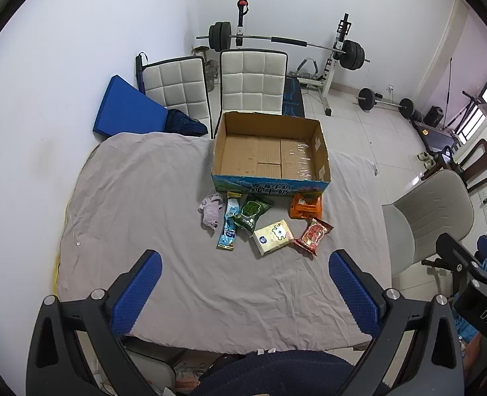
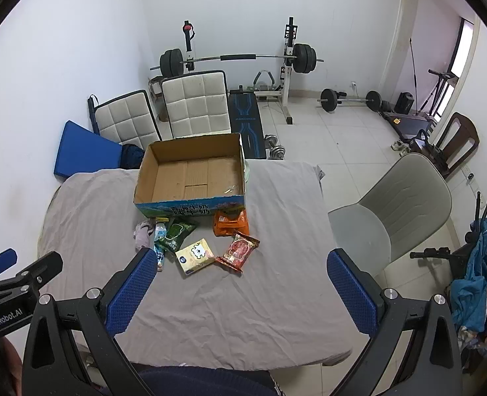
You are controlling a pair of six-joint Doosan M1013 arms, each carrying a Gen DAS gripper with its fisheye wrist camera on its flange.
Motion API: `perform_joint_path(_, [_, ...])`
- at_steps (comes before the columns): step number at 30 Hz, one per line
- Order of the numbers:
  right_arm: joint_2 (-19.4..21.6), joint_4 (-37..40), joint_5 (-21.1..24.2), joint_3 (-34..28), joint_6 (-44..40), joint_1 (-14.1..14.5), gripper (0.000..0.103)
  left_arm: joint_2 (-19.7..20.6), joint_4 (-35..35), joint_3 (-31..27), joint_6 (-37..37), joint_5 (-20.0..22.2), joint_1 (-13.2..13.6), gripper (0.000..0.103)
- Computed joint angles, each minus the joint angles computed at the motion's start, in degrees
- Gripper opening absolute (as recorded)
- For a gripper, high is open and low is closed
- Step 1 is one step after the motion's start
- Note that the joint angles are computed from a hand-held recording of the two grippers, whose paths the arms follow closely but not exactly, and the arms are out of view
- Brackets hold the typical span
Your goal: Organize soft objects
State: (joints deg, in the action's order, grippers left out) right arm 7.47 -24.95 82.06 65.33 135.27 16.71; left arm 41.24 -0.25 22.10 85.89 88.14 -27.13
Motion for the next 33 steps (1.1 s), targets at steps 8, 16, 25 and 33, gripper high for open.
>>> perform_joint_path(8, [0.19, -0.3, -0.35, 0.07, 0.09, 0.09, 0.103, -0.45, 0.35, 0.92, 0.8, -1.45, -0.22, 0.103])
perform_joint_path(16, [0.43, -0.43, -0.07, -0.51, 0.41, 0.46, 0.103, 0.31, 0.23, -0.71, 1.14, -0.75, -0.28, 0.103])
perform_joint_path(25, [0.31, -0.43, -0.31, -0.58, 0.78, 0.5, 0.103, 0.83, 0.23, -1.76, 1.4, -0.7, -0.38, 0.103])
perform_joint_path(33, [0.14, -0.26, -0.41, -0.5, 0.9, 0.39, 0.103, 0.79, 0.42, -1.64, 1.37, -1.36, -0.4, 0.103])
